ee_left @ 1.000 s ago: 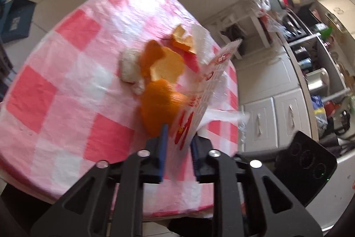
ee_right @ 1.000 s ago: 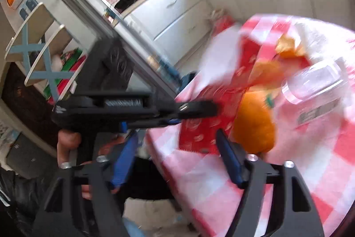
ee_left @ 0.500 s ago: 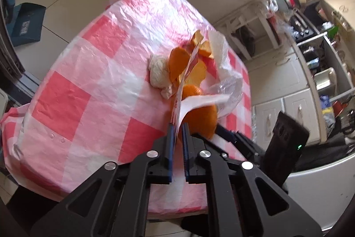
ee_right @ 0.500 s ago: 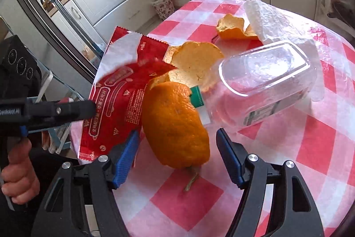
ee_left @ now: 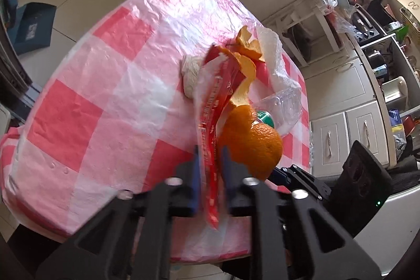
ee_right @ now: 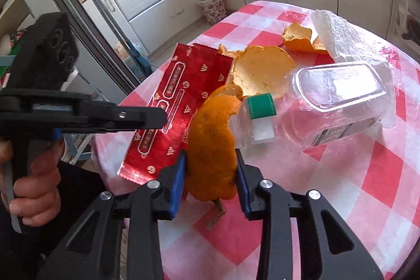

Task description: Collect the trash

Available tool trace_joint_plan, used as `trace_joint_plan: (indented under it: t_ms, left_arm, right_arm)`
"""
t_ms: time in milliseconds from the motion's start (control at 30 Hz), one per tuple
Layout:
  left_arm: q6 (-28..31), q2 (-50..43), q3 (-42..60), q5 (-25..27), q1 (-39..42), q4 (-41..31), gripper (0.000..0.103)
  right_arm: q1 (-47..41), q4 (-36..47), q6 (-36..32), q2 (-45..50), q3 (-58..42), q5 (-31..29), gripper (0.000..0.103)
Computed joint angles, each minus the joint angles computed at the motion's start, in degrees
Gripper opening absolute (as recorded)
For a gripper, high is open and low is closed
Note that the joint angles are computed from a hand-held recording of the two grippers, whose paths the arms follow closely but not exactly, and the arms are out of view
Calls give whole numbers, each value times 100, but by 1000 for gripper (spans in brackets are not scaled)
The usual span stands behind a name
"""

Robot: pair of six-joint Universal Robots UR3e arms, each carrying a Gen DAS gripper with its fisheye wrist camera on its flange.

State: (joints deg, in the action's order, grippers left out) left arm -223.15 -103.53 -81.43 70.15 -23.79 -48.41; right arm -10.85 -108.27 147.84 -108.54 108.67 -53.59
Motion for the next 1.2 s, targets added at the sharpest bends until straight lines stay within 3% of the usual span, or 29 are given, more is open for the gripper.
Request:
trace_joint_plan:
  t_ms: [167,333,500,633,733,867,1000,1100,1167,1200]
  left_arm:
    - [63,58,129,276,-151,40,0]
    - [52,227,-5,320,-162,251,0]
    - [2,386,-153,482,-195,513,0]
    - [103,433,41,984,-409,456,0]
    - [197,445,275,1534,-607,275,0]
    - [309,457,493,1873,-756,147,0]
    - [326,493,549,1948,-826,118,0]
    - [297,546,483,1950,-828,151,0]
    - [280,570,454,1930,-824,199,0]
    - [279,570,456,1934,-829,220,0]
  right_arm:
    - [-587,913,-746,-612,81,326,26]
    - [-1282,2073,-1556,-1204,-45,620,12]
    - [-1361,2176,-1592,-1267,-38,613,11]
    - [-1451,2611,-1742,-1246,-278,860,7]
    - [-1979,4066,-2515,-1258,-758,1371,7]
    - [-2422,5711,-3407,-958,-1367,1815,7]
    - [-2893,7574,-4555,-440,-2002,2204,7]
    - [-3443,9522,-5947,61,-2714,2401,7]
    - [-3679,10287,-6473,297,-3071,2457,7]
    - [-3677,10294,-6459,309,-3164,2493,7]
